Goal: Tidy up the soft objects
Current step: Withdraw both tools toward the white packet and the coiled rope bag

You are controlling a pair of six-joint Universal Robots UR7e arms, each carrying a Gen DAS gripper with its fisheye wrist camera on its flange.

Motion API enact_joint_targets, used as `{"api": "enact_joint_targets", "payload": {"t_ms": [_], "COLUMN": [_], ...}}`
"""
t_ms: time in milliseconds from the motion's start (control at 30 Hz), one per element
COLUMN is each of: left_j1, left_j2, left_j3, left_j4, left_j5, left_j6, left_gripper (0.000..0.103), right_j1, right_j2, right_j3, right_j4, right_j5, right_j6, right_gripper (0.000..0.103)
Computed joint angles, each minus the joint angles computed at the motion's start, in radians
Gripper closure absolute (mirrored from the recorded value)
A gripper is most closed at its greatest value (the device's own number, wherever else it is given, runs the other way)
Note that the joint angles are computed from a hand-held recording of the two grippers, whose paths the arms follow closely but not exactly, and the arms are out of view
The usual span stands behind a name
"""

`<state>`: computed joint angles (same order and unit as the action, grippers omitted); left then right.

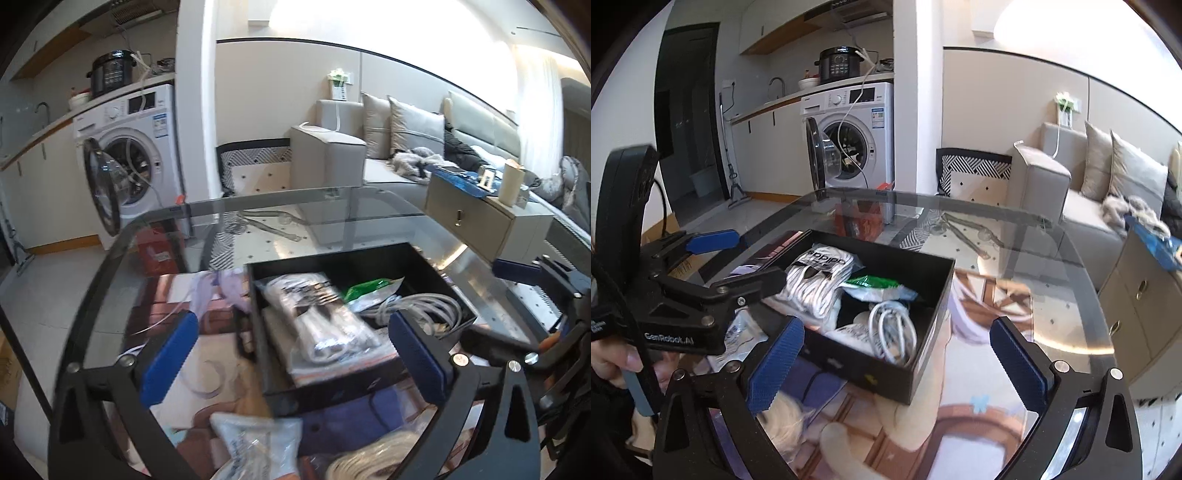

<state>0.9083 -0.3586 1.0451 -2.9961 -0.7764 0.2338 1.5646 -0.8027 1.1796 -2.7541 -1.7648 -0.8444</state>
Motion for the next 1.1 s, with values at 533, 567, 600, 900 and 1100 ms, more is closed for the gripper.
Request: {"api": "enact_joint_targets", "payload": {"t_ms": [533,567,600,900,1100], "left_j1": [-0.007,-0.007,-0.008,-0.008,-0.006], "left_j2": [-0.137,-0.142,-0.145,-0.152,-0.151], "left_j3": [0.261,0.27,0.279,0.317,0.323], "left_j4": [-0.079,-0.078,-0.076,-0.056,-0.039], "left_j5": [0.087,0.09,0.095,0.123,0.126], "left_j6": [-0.098,-0.104,-0.111,-0.161,-0.167], "left_gripper": [0.0,0.0,0.0,0.0,0.0], "right_j1": [0.004,0.004,0.005,0.001,0.002], "right_j2": [-0.072,-0.072,-0.071,-0.042,-0.027], "right_j3": [0.147,0.149,0.147,0.129,0.136], "right_j4": [0.008,0.014,0.024,0.107,0.125], "right_j5": [-0.034,-0.038,-0.042,-0.08,-0.095], "right_j6": [0.026,0.024,0.023,0.022,0.019], "right_gripper": [0.001,0.001,0.001,0.001,0.001]}}
